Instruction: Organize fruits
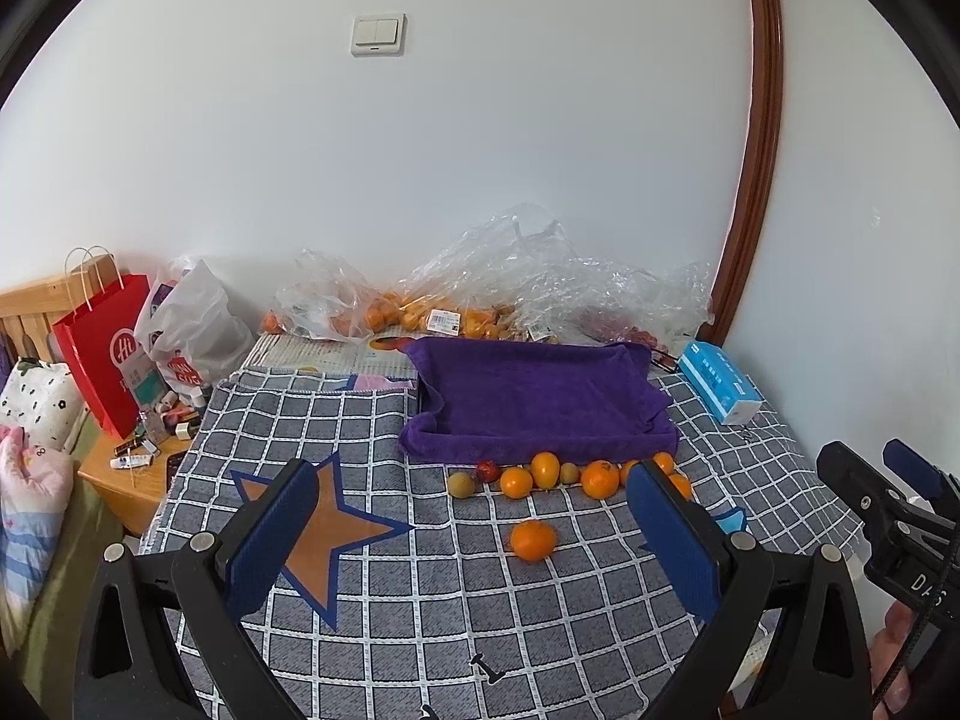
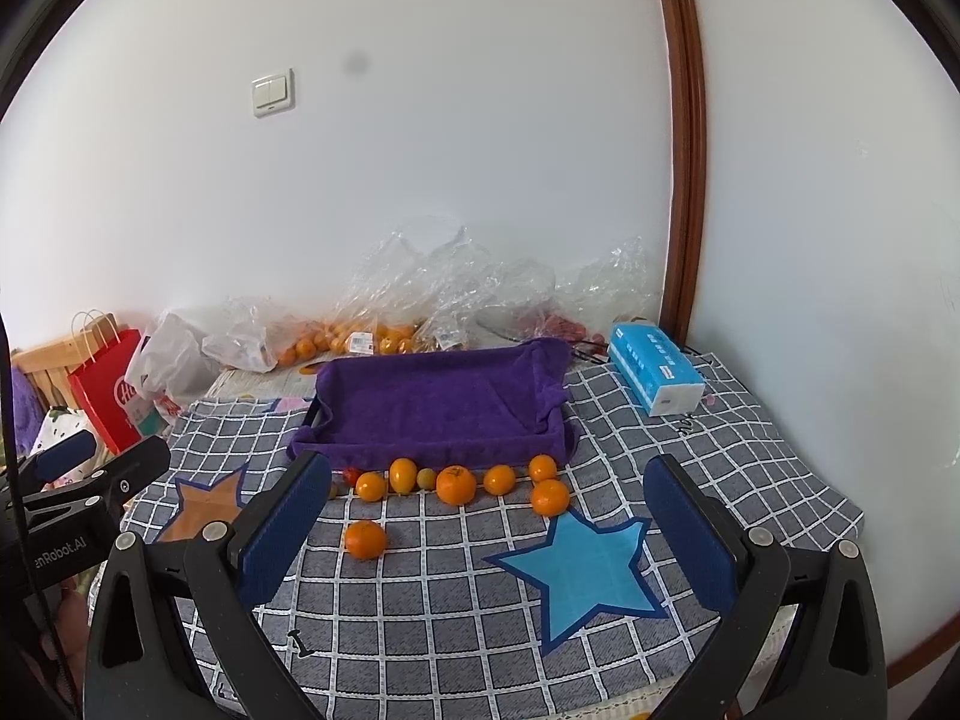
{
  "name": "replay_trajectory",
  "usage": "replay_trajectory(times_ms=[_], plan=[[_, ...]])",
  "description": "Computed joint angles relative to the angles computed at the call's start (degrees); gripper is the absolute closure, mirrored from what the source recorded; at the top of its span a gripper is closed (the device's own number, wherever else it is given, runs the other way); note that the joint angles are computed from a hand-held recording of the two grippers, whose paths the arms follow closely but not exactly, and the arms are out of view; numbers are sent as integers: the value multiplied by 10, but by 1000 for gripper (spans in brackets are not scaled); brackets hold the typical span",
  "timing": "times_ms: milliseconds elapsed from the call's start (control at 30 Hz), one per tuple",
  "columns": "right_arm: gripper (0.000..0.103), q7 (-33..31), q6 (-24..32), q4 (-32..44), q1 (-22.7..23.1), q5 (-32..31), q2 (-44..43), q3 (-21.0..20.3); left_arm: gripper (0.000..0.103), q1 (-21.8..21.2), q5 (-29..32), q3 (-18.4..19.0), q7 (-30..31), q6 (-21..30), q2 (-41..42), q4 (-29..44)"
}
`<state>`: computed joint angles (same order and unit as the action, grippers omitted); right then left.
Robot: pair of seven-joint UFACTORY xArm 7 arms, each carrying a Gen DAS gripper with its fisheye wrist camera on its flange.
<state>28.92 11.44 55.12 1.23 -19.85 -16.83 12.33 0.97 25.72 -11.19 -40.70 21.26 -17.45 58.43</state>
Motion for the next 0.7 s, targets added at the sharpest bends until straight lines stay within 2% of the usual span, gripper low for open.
replay_trajectory(times_ms=[133,233,333,433,500,633,700], plan=[[0,-5,-1,3,7,9,3,-6,0,-1,-2,4,8,-6,2,-2],[0,-9,-10,3,9,14,8,-8,0,19,29,-12,-24,7,7,7],[0,-8,-3,13,7,11,19,-4,0,16,40,-8,-36,12,16,13],[0,24,-1,21,-17,-32,29,15,0,3,24,12,-17,-22,23,4],[0,57,4,30,-34,-75,41,30,0,-7,2,23,6,-27,32,4],[0,118,53,66,-32,-127,76,31,0,-10,-13,32,32,-50,55,7],[0,134,60,80,-24,-150,98,24,0,-15,-25,39,51,-53,70,15]])
